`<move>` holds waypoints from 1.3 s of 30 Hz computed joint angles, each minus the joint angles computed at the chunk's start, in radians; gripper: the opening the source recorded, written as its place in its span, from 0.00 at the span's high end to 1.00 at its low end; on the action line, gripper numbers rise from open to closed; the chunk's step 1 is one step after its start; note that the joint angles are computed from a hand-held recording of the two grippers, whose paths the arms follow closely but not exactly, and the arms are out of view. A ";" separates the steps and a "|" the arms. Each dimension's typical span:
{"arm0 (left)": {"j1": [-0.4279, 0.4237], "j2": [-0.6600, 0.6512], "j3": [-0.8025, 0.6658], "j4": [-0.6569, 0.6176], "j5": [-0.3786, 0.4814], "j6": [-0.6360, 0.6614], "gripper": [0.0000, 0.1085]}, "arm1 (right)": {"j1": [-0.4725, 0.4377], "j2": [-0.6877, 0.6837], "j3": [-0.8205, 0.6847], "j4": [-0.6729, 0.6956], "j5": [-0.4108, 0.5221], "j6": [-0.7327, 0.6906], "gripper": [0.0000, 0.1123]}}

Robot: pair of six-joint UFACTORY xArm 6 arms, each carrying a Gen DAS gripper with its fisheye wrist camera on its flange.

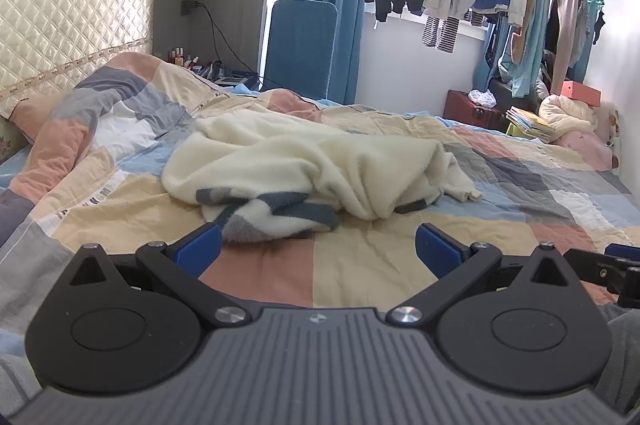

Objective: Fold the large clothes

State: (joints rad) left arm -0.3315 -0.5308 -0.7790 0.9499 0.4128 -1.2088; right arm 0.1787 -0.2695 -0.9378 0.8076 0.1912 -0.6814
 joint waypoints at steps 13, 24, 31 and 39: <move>0.047 0.055 -0.051 -0.086 -0.074 0.096 0.05 | 0.000 0.044 -0.047 0.006 -0.022 0.000 0.08; 0.116 0.285 -0.279 -0.413 -0.135 0.446 0.05 | 0.013 0.229 -0.316 0.029 -0.005 0.027 0.08; 0.174 0.503 -0.468 -0.398 -0.141 0.426 0.05 | 0.027 0.427 -0.558 0.067 -0.001 0.024 0.08; 0.238 0.723 -0.564 -0.788 -0.211 0.711 0.05 | 0.021 0.713 -0.829 -0.042 0.056 0.222 0.08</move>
